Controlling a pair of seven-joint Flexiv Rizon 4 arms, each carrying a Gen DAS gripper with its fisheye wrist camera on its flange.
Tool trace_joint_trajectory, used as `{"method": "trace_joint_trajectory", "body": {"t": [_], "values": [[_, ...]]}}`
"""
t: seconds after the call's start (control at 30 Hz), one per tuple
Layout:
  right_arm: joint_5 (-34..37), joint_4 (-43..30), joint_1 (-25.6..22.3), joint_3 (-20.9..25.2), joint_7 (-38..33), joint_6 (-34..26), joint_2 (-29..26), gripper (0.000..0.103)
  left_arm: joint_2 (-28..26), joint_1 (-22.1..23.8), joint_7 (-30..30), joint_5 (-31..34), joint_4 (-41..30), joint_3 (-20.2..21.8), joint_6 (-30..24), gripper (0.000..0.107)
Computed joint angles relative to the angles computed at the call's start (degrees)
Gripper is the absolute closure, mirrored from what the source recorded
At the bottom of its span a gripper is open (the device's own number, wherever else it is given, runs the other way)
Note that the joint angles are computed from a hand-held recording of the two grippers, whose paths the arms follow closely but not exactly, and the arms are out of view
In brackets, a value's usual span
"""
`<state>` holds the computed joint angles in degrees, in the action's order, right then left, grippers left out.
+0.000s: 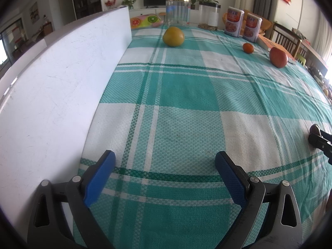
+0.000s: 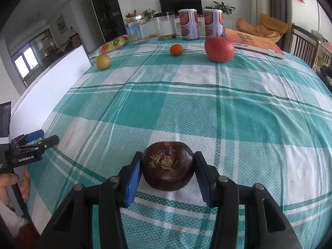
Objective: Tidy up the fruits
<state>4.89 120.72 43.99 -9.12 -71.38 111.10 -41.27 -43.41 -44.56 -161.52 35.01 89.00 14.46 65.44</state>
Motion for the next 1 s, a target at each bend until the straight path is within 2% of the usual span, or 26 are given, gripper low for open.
{"method": "trace_joint_trajectory", "body": {"t": [0.1, 0.2, 0.3, 0.33, 0.37, 0.47, 0.57, 0.7, 0.87, 1.0], "values": [[-0.56, -0.09, -2.72, 2.66, 0.64, 1.01, 0.03, 0.053, -0.12, 2.58, 3.11, -1.87, -0.06, -2.43, 1.37, 0.009], [-1.36, -0.2, -4.89, 4.71, 1.04, 1.69, -0.01, 0.049, -1.24, 7.31, 8.62, -7.13, -0.98, -6.45, 5.79, 0.01], [-1.55, -0.2, -4.1, 4.15, 0.6, 1.38, 0.04, 0.032, -3.98, 8.17, 12.27, -10.98, -5.98, -6.57, 5.21, 0.01], [-0.72, -0.21, -2.63, 2.74, 0.66, 0.87, 0.04, 0.021, -4.99, 8.23, 13.66, -12.21, -7.97, -6.41, 3.97, 0.01], [-0.15, -0.2, -1.87, 1.98, 0.84, 0.69, 0.02, 0.018, -5.94, 8.19, 15.15, -13.19, -9.86, -6.11, 2.83, 0.01], [-0.58, -0.21, -4.15, 3.92, 1.51, 1.62, -0.06, 0.018, -8.21, 7.74, 17.47, -15.2, -14.59, -4.47, 0.39, 0.01], [-0.9, -0.17, -7.09, 6.41, 2.63, 3.18, -0.27, 0.018, -9.91, 9.39, 22.57, -17.21, -18.48, -5.53, -0.98, 0.01], [-2.72, -0.13, -11.26, 10.08, 3.81, 5.31, -0.72, 0.018, -13.21, 8.91, 25.34, -15.42, -26.51, -1.41, -6.75, 0.01], [-3.0, -0.07, -11.3, 10.09, 4.37, 5.63, -0.79, 0.018, -19.57, 13.92, 27.34, -18.42, -36.86, -3.05, -11.66, 0.011], [-2.78, -0.04, -10.82, 9.65, 4.53, 5.6, -0.79, 0.018, -24.51, 14.85, 27.26, -17.99, -45.38, -2.06, -15.89, 0.012]]}}
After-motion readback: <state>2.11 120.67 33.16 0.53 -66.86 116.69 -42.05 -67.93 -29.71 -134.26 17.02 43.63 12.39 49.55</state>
